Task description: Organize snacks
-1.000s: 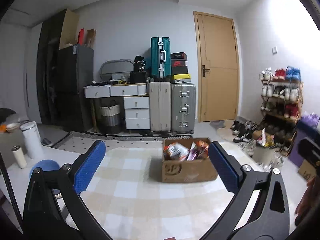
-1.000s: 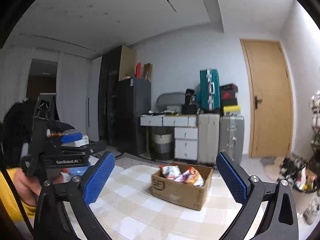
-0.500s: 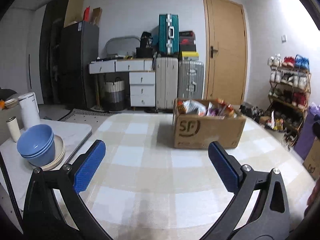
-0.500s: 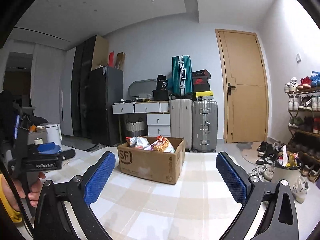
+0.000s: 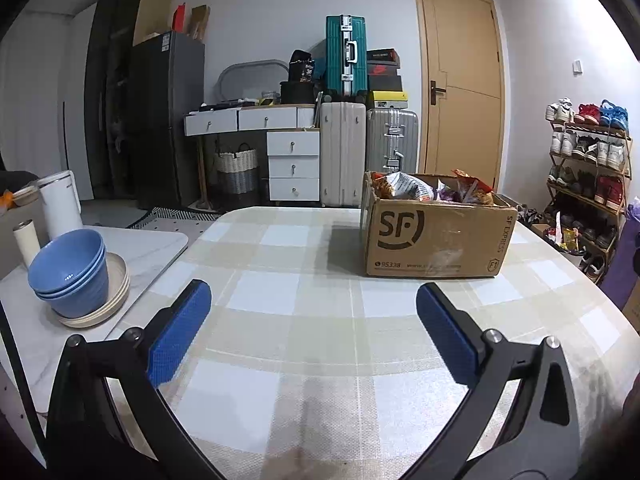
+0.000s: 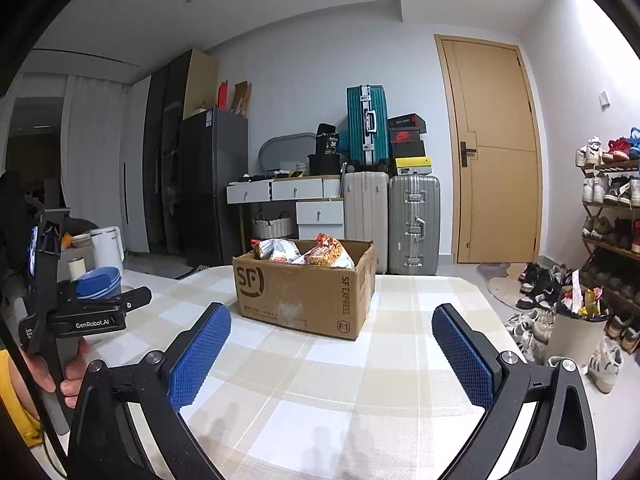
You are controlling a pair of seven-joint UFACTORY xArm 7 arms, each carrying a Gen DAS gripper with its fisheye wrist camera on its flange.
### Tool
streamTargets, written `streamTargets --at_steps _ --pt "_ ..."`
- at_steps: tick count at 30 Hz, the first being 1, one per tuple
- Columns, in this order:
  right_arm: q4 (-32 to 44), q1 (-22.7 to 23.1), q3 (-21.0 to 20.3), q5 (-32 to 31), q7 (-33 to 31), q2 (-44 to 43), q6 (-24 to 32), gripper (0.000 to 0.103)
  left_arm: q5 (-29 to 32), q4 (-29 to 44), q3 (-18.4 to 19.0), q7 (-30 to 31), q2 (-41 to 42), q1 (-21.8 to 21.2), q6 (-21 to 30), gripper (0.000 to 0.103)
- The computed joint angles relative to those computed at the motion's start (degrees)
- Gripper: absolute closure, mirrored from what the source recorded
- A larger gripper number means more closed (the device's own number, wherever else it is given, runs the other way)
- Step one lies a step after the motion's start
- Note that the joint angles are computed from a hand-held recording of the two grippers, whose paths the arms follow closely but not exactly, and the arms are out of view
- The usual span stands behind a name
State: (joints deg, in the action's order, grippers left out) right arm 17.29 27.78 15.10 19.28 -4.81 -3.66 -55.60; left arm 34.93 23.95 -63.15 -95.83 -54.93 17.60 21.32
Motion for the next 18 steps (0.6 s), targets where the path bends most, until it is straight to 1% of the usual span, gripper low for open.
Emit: streamTargets --at_steps 2,4,9,14,18 --pt "0.2 0.0 -0.1 -0.8 0.1 0.5 -0.5 0.0 0.3 0.4 -0.4 0.2 0.7 0.9 -0.5 0.0" --pt "0.0 0.0 -0.1 -1.1 0.1 0.6 -0.9 0.0 0.2 0.0 0.5 0.7 1.0 0.2 -0.9 0.0" --pt "-0.1 0.0 -0.4 -2.0 0.7 0.8 -1.9 0.0 0.0 -0.6 0.6 0.0 0.8 0.9 -2.2 0.0" --pt "-1.5 -0.7 -1.2 -4.9 3.5 1.4 -7.0 0.0 -0.3 -0.8 0.7 0.1 0.2 0.2 -1.7 0.0" --pt "-1.9 -1.2 -1.5 -5.7 5.0 1.7 -8.8 0.0 0.0 -0.6 -0.3 -0.3 -0.1 1.7 -2.4 0.0"
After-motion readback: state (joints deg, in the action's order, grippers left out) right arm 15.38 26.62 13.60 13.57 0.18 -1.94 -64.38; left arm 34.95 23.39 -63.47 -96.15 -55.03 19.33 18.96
